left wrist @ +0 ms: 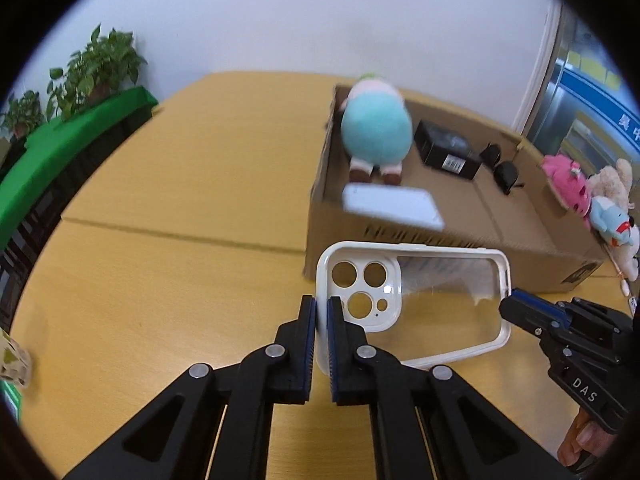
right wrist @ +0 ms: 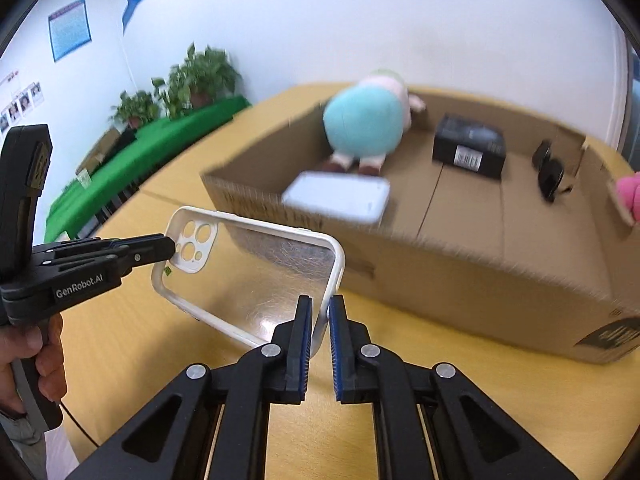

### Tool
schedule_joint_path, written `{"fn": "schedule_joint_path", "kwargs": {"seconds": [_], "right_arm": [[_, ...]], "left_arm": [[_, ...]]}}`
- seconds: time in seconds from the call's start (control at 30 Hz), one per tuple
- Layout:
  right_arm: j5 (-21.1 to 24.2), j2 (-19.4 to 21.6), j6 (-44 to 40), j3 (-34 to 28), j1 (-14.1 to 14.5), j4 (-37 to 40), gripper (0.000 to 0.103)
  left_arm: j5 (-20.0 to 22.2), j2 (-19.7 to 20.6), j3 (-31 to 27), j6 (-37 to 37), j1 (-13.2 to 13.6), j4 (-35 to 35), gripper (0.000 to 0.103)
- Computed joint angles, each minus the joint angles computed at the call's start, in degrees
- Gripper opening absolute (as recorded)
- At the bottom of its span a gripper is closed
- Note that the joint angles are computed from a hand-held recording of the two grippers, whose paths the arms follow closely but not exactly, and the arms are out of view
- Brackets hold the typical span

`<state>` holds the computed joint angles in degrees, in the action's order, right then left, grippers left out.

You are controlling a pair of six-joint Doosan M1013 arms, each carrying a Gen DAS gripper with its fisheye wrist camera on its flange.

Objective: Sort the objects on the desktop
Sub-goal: 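Lift the phone case and lower it into the cardboard box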

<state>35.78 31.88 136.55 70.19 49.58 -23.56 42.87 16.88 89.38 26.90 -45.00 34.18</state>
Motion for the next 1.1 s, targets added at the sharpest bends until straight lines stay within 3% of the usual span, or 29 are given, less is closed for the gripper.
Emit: {"fn": "schedule_joint_path", "kwargs": {"seconds": [0.13, 0.3, 0.5, 0.77, 0.87, 1.1], "right_arm": [[-2.74, -2.39, 4.98, 1.8, -0.5, -4.84, 0.008], [-3.0, -4.83, 11.57, 3.17, -1.62, -12.78, 0.008], [-0.51, -6.61, 12.7, 3.16, -4.83, -15.6, 0.008], [2.3, -5.0, 1.98, -1.35, -10.21, -4.29, 0.009], [3.66, -3.62, -2.11, -3.04, -11.86, 1.16, 0.009], [11.7, 2.03, -13.37, -9.98, -15.7, 16.26, 0.011]], "left_arm": [[0.57, 0.12, -3.21, 0.71, -1.08, 3.74, 0.005], [1.46, 3.32, -10.45, 4.9, -1.91, 4.98, 0.005], [0.38, 8.38, -18.98, 13.39, -1.53, -0.78, 0.005], [4.82, 16.05, -30.96, 23.87, 0.2, -11.1, 0.005], [8.35, 19.11, -35.37, 26.95, 1.23, -15.38, 0.005], [19.33, 26.72, -45.05, 32.75, 3.58, -24.58, 0.005]]}}
